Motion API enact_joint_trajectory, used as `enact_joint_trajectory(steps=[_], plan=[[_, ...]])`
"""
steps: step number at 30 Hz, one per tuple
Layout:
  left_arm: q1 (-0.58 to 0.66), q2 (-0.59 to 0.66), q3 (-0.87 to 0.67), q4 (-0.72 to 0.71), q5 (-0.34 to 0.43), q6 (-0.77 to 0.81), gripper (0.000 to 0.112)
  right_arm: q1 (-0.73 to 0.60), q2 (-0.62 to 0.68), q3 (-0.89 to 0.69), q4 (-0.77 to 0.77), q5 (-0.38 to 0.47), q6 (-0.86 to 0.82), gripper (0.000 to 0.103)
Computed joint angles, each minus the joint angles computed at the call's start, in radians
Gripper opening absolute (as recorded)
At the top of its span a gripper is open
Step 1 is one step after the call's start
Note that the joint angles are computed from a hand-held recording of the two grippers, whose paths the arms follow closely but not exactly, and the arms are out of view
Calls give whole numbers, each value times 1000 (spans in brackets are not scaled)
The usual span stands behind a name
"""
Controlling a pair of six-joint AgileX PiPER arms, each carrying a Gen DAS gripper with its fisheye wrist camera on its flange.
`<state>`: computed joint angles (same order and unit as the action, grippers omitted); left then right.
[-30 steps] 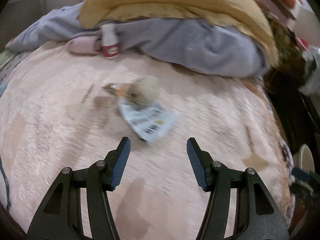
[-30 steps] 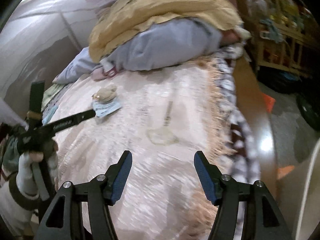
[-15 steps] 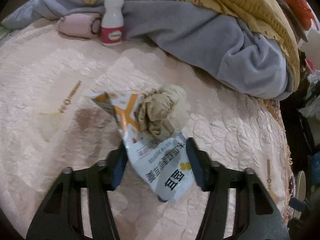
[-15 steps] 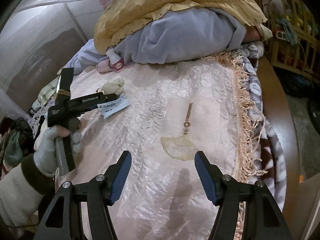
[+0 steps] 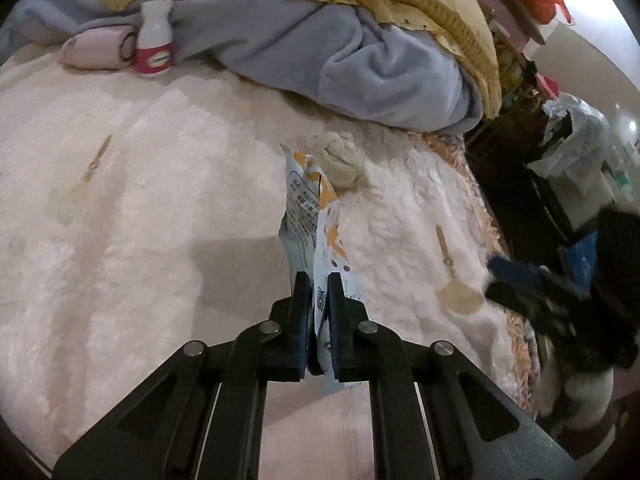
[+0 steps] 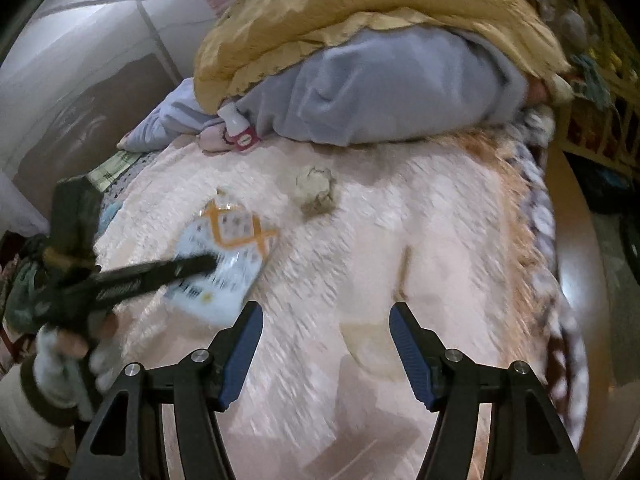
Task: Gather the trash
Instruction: 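Grasp the orange-white snack wrapper with the left tool while the right grasps the beige tissue, then carry the snack wrapper and beige tissue over the white bucket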
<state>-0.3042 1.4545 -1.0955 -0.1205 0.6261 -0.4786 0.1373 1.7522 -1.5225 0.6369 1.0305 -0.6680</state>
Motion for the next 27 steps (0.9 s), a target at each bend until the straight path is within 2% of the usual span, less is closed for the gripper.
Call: enact_joint_trajectory(steps=[3, 4, 5, 9, 11, 13, 15, 16, 18, 20, 22, 27], plan=[[-16, -36, 29, 75, 33, -64, 6, 73, 76, -98, -20, -37, 29, 63], [-18, -43, 41, 84, 41, -78, 6, 80, 93, -127, -50, -24, 38, 63], [-18, -36, 42, 85, 44, -81, 6, 127, 149, -195, -59, -50, 75, 63], [-34, -19, 42, 135, 40, -119, 8, 203, 319, -433, -174, -20, 172, 63], [-28, 12, 25, 112, 26, -91, 14, 223, 420, -577, -199, 27, 228, 63], [-26, 35, 11, 107, 14, -81, 36, 237, 508, -706, -215, 75, 271, 52], [-31, 59, -7, 140, 6, -112, 39, 247, 591, -829, -248, 127, 317, 40], [-29, 76, -18, 140, 0, -113, 39, 246, 619, -859, -251, 143, 326, 28], [-20, 100, -30, 133, -14, -112, 39, 232, 594, -800, -219, 118, 300, 26], [-15, 120, -34, 126, -30, -101, 38, 205, 513, -662, -170, 63, 241, 25], [-15, 142, -40, 115, -28, -96, 25, 168, 433, -548, -106, 39, 180, 25], [-54, 100, -28, 180, -19, -174, 17, 90, 235, -285, 12, 9, 37, 25]])
